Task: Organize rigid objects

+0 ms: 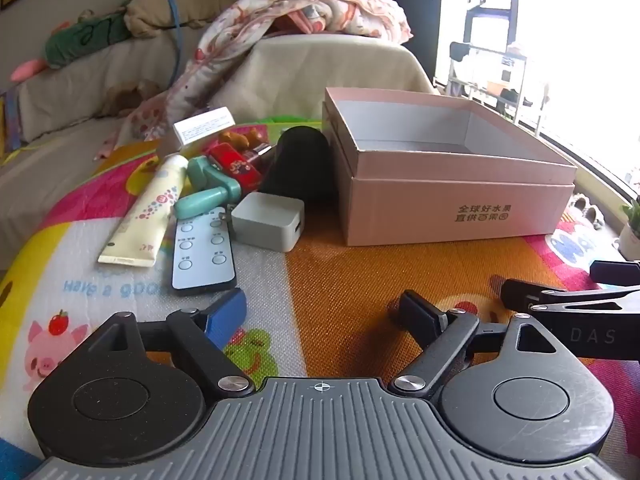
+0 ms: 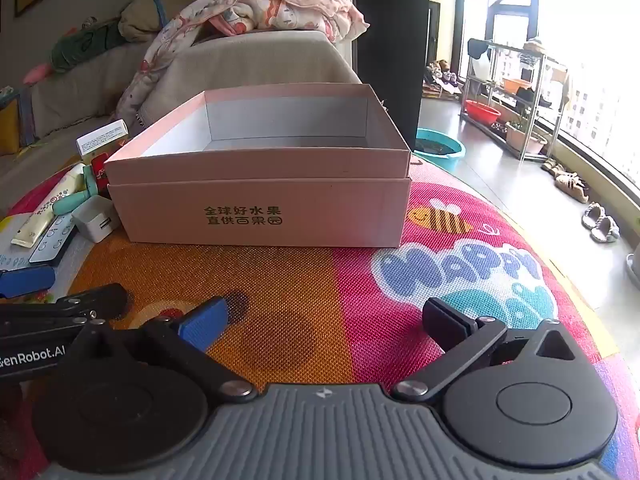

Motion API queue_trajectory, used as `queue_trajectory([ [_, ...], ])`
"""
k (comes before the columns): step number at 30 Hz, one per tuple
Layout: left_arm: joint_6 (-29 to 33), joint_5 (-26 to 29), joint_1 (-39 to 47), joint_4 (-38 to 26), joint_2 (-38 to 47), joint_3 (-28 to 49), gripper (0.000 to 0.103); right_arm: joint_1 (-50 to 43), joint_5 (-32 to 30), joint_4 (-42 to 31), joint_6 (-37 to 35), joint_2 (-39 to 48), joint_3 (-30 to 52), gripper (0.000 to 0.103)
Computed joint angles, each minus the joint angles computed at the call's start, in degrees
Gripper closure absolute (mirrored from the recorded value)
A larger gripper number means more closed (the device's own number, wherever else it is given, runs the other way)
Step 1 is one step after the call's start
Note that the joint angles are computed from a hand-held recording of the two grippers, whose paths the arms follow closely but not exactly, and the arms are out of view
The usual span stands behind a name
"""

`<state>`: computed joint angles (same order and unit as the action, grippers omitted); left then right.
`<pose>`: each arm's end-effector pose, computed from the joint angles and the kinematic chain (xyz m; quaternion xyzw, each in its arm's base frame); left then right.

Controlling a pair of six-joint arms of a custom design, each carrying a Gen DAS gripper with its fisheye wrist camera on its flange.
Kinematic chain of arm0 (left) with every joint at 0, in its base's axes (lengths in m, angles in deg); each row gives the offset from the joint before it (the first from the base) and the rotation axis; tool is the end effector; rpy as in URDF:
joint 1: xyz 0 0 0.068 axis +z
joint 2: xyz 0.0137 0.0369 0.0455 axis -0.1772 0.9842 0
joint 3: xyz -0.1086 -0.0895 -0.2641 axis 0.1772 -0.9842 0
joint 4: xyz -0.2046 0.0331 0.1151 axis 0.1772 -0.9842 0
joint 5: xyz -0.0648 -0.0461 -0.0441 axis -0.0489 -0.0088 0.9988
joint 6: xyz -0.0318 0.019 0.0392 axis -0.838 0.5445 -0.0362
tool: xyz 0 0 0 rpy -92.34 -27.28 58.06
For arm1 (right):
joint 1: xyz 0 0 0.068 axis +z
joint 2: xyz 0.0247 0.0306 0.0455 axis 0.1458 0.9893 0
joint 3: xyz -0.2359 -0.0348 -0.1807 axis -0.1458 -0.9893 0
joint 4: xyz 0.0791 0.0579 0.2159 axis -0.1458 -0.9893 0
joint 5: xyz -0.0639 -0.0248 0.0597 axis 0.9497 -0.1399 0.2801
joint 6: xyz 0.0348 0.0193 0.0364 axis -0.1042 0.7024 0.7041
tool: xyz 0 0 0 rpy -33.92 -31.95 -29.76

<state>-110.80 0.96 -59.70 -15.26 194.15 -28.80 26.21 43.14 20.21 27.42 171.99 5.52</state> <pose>0.2294 -0.2318 0.0395 -0.0812 0.8933 0.0251 0.4413 0.2737 0.0878 0.0276 -0.1198 0.8983 0.0720 0.4165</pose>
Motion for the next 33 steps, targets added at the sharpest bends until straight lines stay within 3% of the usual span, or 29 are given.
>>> queue_trajectory([
  [33, 0.1, -0.2, -0.1, -0.7, 0.0, 0.3, 0.014, 0.0, 0.1, -0.1, -0.1, 0.0, 0.0, 0.0],
])
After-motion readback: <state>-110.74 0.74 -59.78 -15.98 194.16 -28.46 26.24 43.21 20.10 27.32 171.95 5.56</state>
